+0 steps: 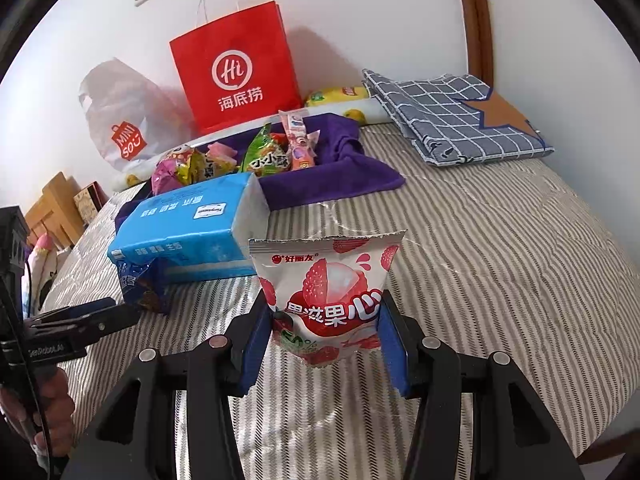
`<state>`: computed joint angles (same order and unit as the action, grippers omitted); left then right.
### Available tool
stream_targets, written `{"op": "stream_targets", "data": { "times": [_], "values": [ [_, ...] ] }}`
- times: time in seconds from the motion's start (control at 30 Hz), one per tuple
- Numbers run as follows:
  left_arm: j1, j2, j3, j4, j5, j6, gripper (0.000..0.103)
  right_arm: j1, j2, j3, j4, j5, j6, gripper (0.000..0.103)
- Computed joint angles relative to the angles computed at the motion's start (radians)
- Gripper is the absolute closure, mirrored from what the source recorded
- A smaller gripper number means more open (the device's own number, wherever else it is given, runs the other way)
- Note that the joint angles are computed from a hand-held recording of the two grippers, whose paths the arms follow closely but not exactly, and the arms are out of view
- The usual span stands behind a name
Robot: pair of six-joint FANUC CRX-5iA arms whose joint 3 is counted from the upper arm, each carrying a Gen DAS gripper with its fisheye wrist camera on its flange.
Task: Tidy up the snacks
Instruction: 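Grasp the blue biscuit packet with the left tool while the right tool holds the lychee packet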
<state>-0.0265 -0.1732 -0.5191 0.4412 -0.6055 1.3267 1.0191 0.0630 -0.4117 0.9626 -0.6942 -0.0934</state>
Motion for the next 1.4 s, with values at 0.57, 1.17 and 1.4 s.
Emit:
{"op": "stream_targets", "data": {
  "times": [0.57,1.17,1.4],
  "values": [
    [-0.246,0.175,0.366,-0.718,-0.21,0.744,0.037,-0.033,-0.061,-0.067,-0.026,0.049,-0.005,0.052],
    [-0.168,0.105,0.29,-0.606,-0.177,0.625,0.061,0.002,-0.002,0.016,-0.112,-0.009,0.153,0.052],
    [-0.113,0.058,0.239,-0.567,-0.164,0.589,0.061,0.004,0.029,0.04,-0.123,-0.019,0.185,0.052]
  ]
}}
